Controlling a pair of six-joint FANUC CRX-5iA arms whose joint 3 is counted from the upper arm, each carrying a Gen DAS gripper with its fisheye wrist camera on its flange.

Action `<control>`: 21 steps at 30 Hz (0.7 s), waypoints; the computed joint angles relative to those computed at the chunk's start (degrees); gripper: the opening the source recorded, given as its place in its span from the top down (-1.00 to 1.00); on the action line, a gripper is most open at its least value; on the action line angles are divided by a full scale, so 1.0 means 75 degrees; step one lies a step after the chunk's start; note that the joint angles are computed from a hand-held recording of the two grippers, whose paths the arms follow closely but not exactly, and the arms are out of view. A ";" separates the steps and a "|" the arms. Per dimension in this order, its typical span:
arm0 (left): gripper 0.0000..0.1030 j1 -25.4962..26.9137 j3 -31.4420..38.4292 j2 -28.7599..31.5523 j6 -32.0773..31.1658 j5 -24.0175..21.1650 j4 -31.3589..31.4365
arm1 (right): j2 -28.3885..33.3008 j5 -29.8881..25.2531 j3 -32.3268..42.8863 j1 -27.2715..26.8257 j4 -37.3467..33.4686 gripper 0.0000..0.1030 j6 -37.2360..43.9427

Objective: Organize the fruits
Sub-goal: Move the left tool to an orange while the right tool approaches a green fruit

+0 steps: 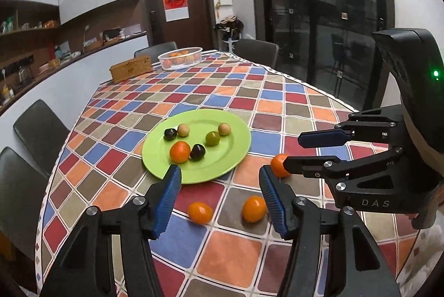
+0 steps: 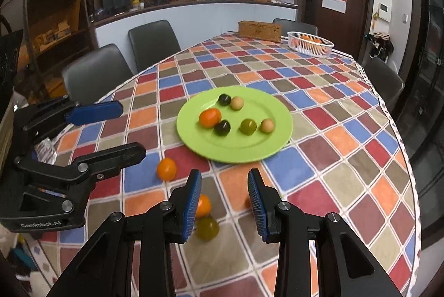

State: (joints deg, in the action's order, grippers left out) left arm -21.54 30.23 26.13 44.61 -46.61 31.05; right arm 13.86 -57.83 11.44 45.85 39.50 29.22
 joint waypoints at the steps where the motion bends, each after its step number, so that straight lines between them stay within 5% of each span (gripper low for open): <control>1: -0.12 -0.0004 -0.0108 -0.0043 -0.0127 0.0032 0.0067 | -0.0016 -0.0005 -0.0042 0.0025 0.0002 0.31 -0.0011; 21: -0.09 0.0047 -0.0799 -0.0003 -0.2061 -0.0231 0.0821 | 0.0227 -0.0323 0.0083 0.0145 -0.0968 0.31 0.0502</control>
State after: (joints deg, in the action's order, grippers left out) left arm -21.19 24.24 26.11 29.15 -48.35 37.20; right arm 15.56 -60.26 12.06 46.94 32.23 32.99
